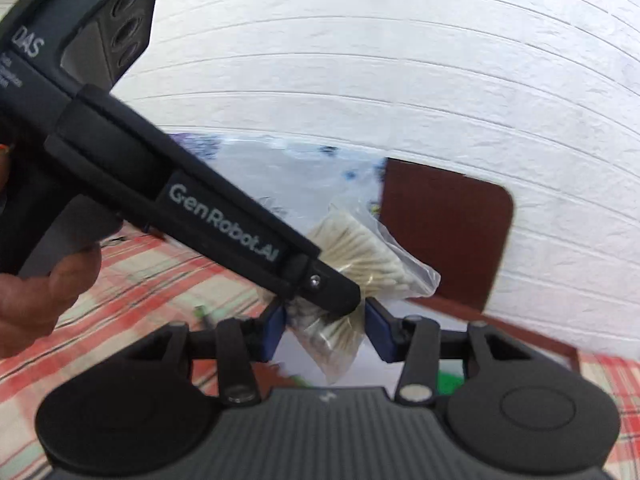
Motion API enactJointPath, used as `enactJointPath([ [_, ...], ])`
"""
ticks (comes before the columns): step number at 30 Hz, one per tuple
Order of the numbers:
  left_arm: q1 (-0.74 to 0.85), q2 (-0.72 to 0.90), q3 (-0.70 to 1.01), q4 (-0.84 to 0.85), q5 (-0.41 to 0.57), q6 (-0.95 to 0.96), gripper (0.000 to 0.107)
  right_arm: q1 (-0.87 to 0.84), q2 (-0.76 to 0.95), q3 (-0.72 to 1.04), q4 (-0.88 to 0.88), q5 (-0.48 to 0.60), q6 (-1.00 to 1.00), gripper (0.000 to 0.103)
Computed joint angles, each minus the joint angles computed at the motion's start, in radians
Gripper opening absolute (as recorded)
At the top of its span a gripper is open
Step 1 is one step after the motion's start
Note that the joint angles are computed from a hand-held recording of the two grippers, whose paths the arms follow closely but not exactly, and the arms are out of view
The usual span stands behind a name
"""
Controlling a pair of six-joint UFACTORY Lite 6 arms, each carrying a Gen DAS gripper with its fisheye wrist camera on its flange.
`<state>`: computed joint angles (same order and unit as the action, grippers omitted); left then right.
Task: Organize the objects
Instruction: 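Carry the cotton swab bag into the brown box and release it, then move the right gripper back over the table to the marker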
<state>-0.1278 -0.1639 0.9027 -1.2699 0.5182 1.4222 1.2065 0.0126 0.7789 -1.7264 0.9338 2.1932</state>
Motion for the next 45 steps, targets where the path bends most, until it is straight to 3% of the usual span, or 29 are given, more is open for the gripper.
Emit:
enactJointPath([
  [3,-0.073,0.155,0.064,-0.083,-0.109,0.054,0.037,-0.172,0.039,-0.003,-0.111,-0.127,0.095,0.047],
  [5,-0.114,0.215,0.077,-0.132,-0.193,0.098,0.039,-0.235,0.115,0.013,-0.178,-0.158,0.175,0.058],
  [10,-0.149,0.27,0.091,-0.126,-0.283,0.087,0.041,-0.287,0.187,-0.001,-0.274,-0.184,0.316,0.061],
  [14,-0.029,0.085,-0.039,-0.349,-0.146,0.308,0.042,-0.228,0.091,-0.108,-0.291,-0.091,0.407,0.061],
  [17,0.206,-0.065,-0.102,-0.252,0.04,0.231,0.042,-0.097,0.003,-0.162,-0.234,0.025,0.371,0.061],
  [19,0.368,-0.089,-0.106,-0.159,0.096,0.177,0.042,-0.025,-0.023,-0.162,-0.254,0.05,0.376,0.061],
  [24,0.61,-0.002,-0.154,-0.073,-0.041,0.254,0.042,0.09,0.208,0.028,-0.284,-0.023,0.407,0.057],
  [27,0.71,0.053,-0.195,-0.121,-0.084,0.341,0.042,0.104,0.391,0.157,-0.299,-0.107,0.478,0.057],
  [29,0.756,0.071,-0.208,-0.136,-0.077,0.363,0.042,0.098,0.474,0.209,-0.316,-0.169,0.565,0.056],
  [32,0.791,0.043,-0.256,-0.152,-0.052,0.411,0.042,0.113,0.528,0.297,-0.198,-0.208,0.52,0.056],
  [36,0.801,-0.004,-0.298,-0.162,-0.007,0.439,0.043,0.191,0.449,0.257,0.029,-0.074,0.427,0.06],
  [40,0.79,-0.129,-0.38,-0.185,0.055,0.499,0.05,0.221,0.369,0.206,0.194,0.122,0.47,0.074],
  [45,0.779,-0.253,-0.446,-0.145,0.121,0.491,0.052,0.235,0.321,0.146,0.291,0.167,0.584,0.077],
])
